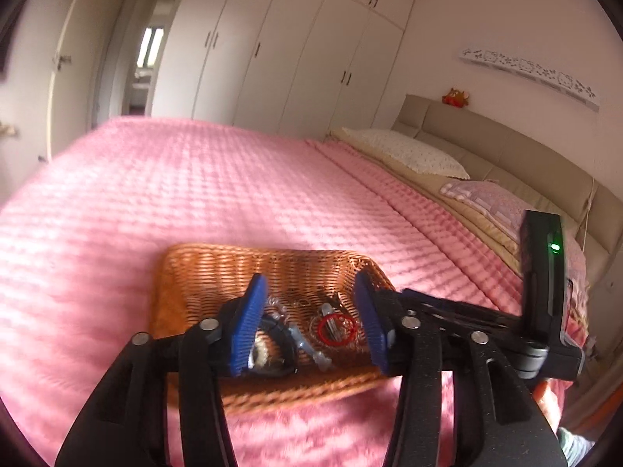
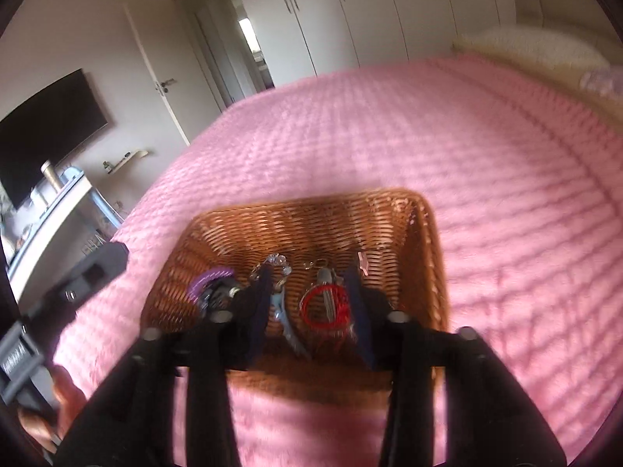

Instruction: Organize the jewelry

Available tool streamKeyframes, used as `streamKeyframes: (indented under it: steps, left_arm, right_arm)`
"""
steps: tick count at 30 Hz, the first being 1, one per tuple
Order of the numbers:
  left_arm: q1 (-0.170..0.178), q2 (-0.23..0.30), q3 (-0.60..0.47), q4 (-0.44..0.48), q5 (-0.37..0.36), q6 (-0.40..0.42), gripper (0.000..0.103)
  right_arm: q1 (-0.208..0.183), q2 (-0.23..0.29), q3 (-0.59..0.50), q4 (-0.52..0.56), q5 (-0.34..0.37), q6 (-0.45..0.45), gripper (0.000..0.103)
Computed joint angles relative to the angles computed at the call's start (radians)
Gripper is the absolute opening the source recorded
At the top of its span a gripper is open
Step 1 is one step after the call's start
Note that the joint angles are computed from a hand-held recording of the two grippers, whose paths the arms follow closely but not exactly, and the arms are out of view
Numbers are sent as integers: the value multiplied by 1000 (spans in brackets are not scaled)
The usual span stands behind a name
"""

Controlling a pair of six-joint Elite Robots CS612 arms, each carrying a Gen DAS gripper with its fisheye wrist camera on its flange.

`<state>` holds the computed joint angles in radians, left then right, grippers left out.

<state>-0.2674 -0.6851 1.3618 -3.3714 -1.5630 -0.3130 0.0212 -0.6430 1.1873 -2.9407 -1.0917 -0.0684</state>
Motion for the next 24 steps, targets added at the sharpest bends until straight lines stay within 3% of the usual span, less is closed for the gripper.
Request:
streamKeyframes:
  steps: [5, 7, 10, 12, 19, 24]
  left_arm:
    - [-42, -69, 142, -113, 150, 12, 66]
    - [-59, -81, 181, -153, 222, 14, 70]
    - [-92, -84, 229, -203, 356, 37, 75]
    - [-105, -75, 242, -213, 409, 39, 78]
    - [-113, -29, 229, -218, 475, 21, 78]
    - [-123, -11, 226, -220, 520, 31, 78]
  right_arm:
    - [-14, -75, 182, -281, -27, -23, 59]
    - [-19, -88, 244, -410, -53, -12, 77]
    - [-28, -86, 299, -561, -64, -5, 84]
    - [-27, -81, 316, -606, -76, -21, 84]
    - [-21, -33, 320, -685, -138, -42, 85]
    - [-27, -25, 314, -680, -121, -31, 85]
